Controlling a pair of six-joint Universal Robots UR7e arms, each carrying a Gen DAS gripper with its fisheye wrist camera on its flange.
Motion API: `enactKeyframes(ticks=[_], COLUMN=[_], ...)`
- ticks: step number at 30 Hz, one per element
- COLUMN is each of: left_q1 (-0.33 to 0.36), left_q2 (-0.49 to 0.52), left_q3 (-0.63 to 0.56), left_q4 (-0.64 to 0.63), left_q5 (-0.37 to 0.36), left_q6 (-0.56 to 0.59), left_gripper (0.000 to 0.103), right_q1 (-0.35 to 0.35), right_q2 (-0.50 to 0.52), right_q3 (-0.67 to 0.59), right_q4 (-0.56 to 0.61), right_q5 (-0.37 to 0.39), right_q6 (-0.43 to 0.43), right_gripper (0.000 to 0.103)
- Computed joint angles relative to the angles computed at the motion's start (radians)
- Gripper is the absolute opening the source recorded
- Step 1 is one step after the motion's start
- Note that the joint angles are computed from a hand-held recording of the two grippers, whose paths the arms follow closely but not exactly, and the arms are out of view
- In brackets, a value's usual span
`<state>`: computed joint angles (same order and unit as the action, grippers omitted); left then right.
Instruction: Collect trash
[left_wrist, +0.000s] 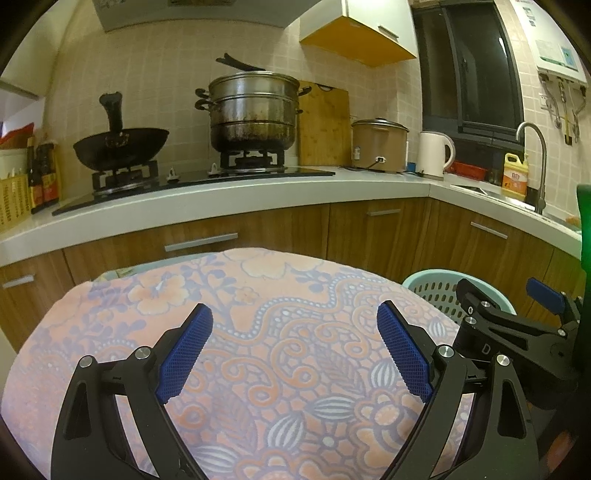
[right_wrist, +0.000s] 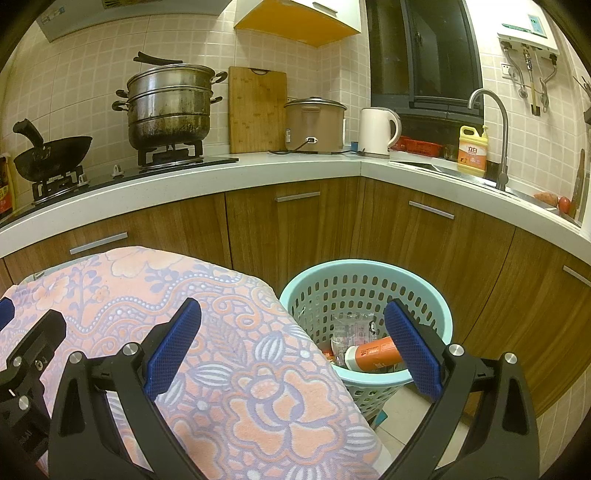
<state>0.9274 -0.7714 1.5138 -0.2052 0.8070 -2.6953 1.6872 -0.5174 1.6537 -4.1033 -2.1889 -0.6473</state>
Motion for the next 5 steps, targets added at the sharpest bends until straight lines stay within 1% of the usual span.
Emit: enactKeyframes(ticks=[2,5], left_q1=[0.006,0.008], left_q2=[-0.004,-0.008], left_q3=[-0.006,-0.004], left_q4=[0.018,0.014], left_q5=[0.014,0.011], left_q6=[-0.022,-0.026], left_gripper=[0.09,0.09], right_q1=[0.0,0.001], right_q2=[0.0,0.001], right_q3=[0.0,-0.001], right_q4=[0.0,-0.001], right_q5=[-0.001,-0.002], right_q6=[0.0,0.0], right_gripper=[0.095,0.095])
